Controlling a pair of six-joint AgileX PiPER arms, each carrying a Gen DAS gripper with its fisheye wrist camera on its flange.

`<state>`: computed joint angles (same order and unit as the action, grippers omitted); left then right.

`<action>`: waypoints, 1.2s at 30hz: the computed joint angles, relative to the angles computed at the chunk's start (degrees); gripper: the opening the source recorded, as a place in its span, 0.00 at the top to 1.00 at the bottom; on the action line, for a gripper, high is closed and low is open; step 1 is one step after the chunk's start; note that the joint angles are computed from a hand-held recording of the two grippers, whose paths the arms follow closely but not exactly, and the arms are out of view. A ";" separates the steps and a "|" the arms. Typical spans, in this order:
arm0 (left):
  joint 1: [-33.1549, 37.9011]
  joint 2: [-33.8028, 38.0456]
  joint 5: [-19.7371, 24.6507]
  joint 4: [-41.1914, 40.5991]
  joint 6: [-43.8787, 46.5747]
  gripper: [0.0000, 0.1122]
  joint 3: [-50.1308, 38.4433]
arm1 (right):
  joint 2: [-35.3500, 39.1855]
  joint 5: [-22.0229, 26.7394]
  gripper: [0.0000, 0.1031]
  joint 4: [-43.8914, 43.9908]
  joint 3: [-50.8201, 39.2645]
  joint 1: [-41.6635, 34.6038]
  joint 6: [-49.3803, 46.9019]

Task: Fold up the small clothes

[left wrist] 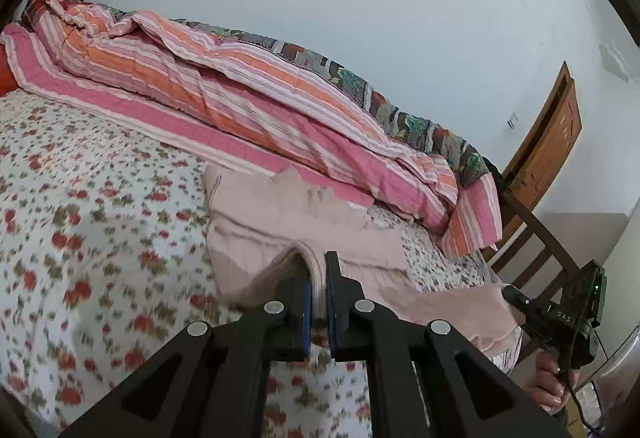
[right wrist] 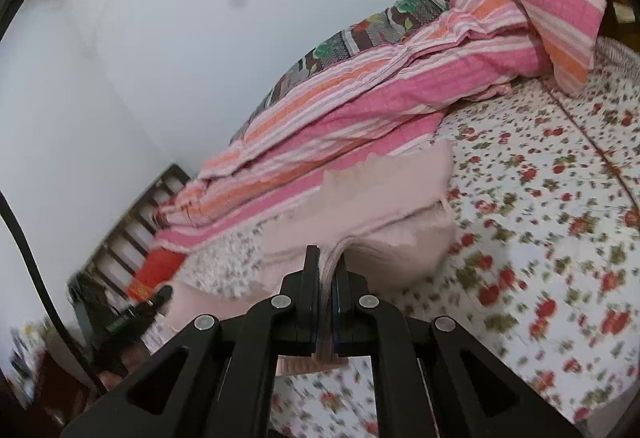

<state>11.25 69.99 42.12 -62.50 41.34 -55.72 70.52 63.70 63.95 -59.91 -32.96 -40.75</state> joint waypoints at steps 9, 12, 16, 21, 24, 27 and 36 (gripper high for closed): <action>-6.64 13.78 -10.63 10.63 -11.74 0.94 -13.43 | 14.00 -8.47 0.95 0.13 -13.09 7.93 7.35; -7.47 19.73 -11.75 11.58 -14.29 0.94 -18.33 | 20.60 -8.92 0.95 0.92 -18.67 9.37 9.61; -8.68 26.45 -13.19 13.57 -16.81 0.94 -24.28 | 28.67 -10.86 0.95 -0.72 -26.59 11.96 13.69; -9.51 34.81 -12.40 16.70 -20.92 0.94 -33.27 | 37.98 -11.37 0.95 -5.44 -37.16 14.28 18.74; -10.71 40.24 -12.36 21.47 -25.28 0.94 -39.79 | 42.82 -11.30 0.95 -10.29 -43.58 15.61 22.10; -11.39 45.95 -11.11 25.33 -29.38 0.94 -46.91 | 49.21 -9.93 0.95 -16.57 -52.71 17.19 27.29; -10.76 55.66 -5.45 30.18 -37.23 0.52 -60.15 | 54.00 -12.58 0.58 -22.86 -57.44 19.46 27.96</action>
<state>0.50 125.66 36.67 -32.32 4.11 -115.87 124.52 51.12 41.09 -117.35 -13.50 -12.78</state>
